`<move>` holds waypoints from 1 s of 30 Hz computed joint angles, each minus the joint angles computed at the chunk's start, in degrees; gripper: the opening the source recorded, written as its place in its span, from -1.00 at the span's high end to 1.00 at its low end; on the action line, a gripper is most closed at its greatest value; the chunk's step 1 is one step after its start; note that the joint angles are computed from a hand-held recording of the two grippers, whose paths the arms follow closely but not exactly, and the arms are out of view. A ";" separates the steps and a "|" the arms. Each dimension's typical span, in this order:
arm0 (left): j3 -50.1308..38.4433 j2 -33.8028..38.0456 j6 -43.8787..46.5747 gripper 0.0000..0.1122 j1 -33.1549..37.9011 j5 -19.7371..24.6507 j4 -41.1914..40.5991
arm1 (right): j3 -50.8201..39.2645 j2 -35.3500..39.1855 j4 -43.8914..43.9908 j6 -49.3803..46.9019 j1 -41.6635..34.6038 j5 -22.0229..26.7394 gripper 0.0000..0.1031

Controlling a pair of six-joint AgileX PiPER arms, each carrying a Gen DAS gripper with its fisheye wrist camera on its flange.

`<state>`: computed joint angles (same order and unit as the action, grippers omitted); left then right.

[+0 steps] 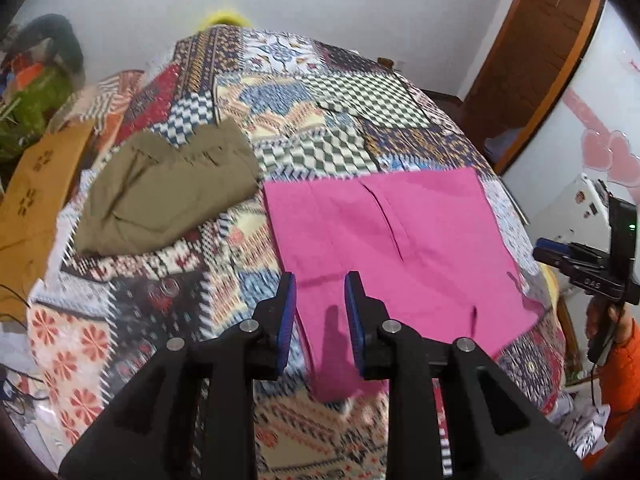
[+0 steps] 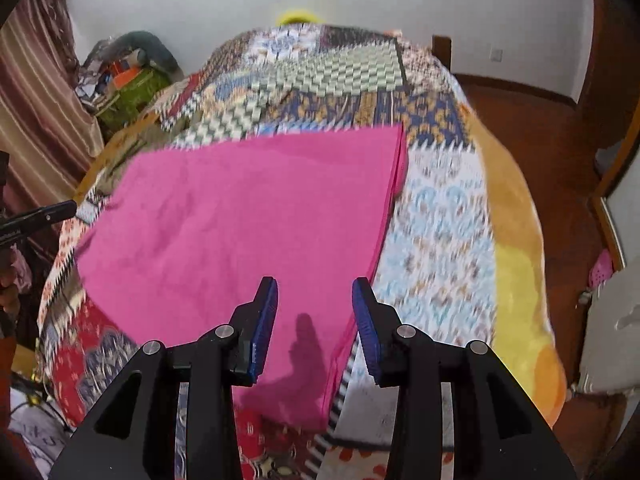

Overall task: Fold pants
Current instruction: 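Move both grippers back toward the folded edge of the pink pants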

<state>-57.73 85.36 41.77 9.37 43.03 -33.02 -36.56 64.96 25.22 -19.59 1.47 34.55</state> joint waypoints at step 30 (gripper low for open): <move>-24.13 28.32 -11.01 0.47 -5.75 -2.71 8.51 | -19.33 31.65 8.31 -10.07 -5.53 -10.17 0.28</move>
